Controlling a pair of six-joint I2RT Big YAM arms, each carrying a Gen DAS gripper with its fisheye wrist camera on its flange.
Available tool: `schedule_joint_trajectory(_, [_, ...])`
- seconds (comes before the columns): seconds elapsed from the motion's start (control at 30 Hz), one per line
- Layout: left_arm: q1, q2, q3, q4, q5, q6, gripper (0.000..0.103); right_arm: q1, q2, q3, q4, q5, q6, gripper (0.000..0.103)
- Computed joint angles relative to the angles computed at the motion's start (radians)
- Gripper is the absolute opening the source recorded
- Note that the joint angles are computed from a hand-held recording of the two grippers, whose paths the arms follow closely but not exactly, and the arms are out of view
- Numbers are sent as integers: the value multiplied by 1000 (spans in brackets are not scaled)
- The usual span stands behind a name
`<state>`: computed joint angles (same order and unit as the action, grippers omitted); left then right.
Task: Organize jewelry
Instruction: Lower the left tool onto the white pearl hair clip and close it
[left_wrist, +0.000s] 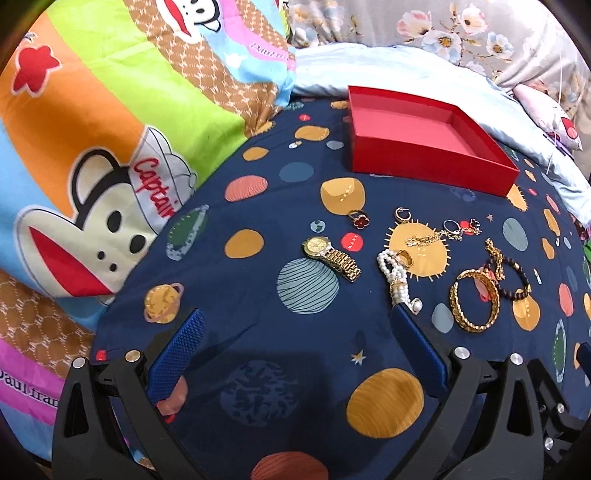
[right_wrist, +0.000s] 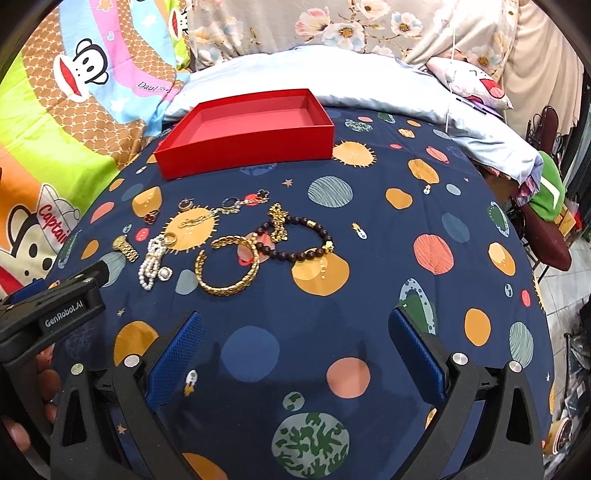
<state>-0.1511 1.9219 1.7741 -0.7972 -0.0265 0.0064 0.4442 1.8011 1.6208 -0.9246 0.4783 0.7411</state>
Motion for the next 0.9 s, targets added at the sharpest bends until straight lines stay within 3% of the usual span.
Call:
schedule_joint_trajectory(0.1, [-13, 20, 24, -8, 9, -1, 96, -9, 0, -4, -1, -6, 9, 98])
schedule_joint_trajectory(0.33, [-40, 91, 120, -93, 76, -3, 76, -25, -9, -23, 3, -11, 26, 98])
schedule_joint_trajectory(0.37, [-44, 101, 131, -100, 81, 1, 70, -27, -10, -24, 2, -12, 27, 98])
schedule_joint_trajectory(0.63, [-52, 149, 187, -144, 106, 4, 55, -35, -6, -23, 4, -22, 22, 98])
schedule_joint_trajectory(0.73, [-53, 149, 186, -138, 106, 17, 42, -36, -5, -22, 5, -25, 19, 98])
schedule_joint_trajectory(0.8, [-52, 150, 189, -139, 122, 20, 26, -35, -3, -19, 4, -26, 18, 98])
schedule_joint_trajectory(0.9, [-49, 151, 195, -148, 146, 22, 15, -35, 1, -14, 3, -29, 16, 98])
